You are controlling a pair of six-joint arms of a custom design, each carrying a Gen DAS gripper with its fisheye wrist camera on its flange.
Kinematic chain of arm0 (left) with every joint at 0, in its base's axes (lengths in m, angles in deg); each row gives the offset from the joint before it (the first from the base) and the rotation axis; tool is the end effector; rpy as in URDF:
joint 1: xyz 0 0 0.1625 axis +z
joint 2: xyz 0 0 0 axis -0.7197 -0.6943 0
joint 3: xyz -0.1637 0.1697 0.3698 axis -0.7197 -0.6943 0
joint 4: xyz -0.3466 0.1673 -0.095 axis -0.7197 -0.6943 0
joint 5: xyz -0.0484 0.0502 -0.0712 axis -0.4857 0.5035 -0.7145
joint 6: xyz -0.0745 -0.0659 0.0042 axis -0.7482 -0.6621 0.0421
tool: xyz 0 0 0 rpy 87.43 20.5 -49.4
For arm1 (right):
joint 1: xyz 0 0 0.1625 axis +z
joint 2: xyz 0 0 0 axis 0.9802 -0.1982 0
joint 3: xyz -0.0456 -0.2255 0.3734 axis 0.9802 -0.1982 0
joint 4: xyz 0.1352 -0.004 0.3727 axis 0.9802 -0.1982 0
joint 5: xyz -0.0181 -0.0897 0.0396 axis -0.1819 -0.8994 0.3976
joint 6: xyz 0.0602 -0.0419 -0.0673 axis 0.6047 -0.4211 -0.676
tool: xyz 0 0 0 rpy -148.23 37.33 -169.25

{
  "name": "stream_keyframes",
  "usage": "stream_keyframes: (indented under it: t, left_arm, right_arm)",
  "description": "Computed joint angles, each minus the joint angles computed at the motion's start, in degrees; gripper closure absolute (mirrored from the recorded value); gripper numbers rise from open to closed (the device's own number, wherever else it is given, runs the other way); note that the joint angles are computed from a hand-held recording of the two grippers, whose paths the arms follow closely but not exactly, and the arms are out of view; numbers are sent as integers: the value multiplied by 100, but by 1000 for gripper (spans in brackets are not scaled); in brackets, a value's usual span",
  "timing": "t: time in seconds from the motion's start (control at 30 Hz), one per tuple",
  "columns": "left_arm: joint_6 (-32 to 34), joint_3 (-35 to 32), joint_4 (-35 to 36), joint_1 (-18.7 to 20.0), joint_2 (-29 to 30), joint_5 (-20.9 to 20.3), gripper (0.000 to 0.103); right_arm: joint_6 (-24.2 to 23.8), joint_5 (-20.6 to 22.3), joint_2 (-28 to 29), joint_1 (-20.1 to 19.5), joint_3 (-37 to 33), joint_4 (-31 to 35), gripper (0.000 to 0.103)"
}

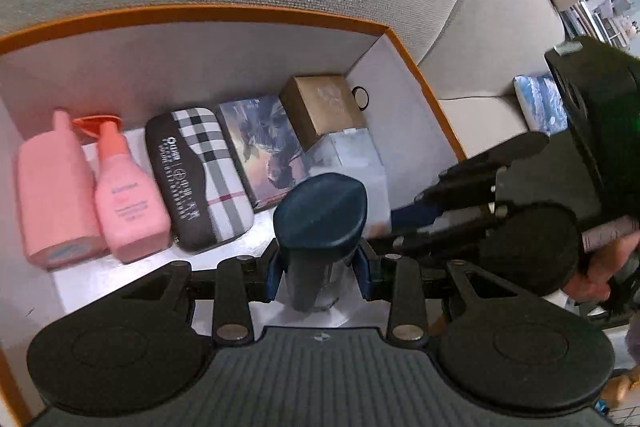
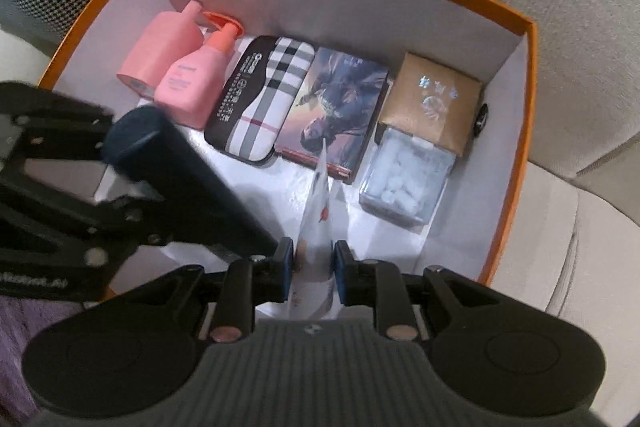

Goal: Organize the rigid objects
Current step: 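Lower the spray can and tube into the orange box and open both tools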

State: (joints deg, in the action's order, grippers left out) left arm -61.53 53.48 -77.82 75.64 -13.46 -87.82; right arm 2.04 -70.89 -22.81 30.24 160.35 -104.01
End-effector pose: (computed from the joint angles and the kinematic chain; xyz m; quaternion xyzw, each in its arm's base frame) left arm -0.3153 -0.3437 0.1604 0.1993 0.9764 0.0075 0.0835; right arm 0.2164 -0.3684 0.2326 0.1785 -0.9494 -0.0442 0.2546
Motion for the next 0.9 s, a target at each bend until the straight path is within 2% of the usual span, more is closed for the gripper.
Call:
stream_keyframes:
  t: [0.17, 0.33, 0.53, 0.7, 0.77, 0.83, 0.9]
  left_arm:
    - [-8, 4, -252, 181, 181, -163, 63]
    - [-219, 5, -385, 455, 351, -561, 63]
    - [-387, -90, -409, 596, 521, -681, 64]
    - [-598, -169, -289, 577, 637, -581, 63]
    - [-652, -242, -101, 524, 685, -487, 61]
    - [-665, -276, -8, 494, 687, -452, 47]
    - [-671, -285, 34, 451, 640, -374, 45]
  right_arm:
    - [-110, -62, 46, 33, -36, 174, 81]
    - [-199, -63, 33, 49, -83, 261, 81]
    - [-380, -134, -22, 115, -39, 176, 79]
    - [-569, -341, -19, 263, 39, 71, 78]
    - [-601, -356, -36, 280, 63, 17, 79]
    - [-581, -366, -58, 287, 69, -22, 80]
    - [-530, -353, -86, 307, 55, -29, 79]
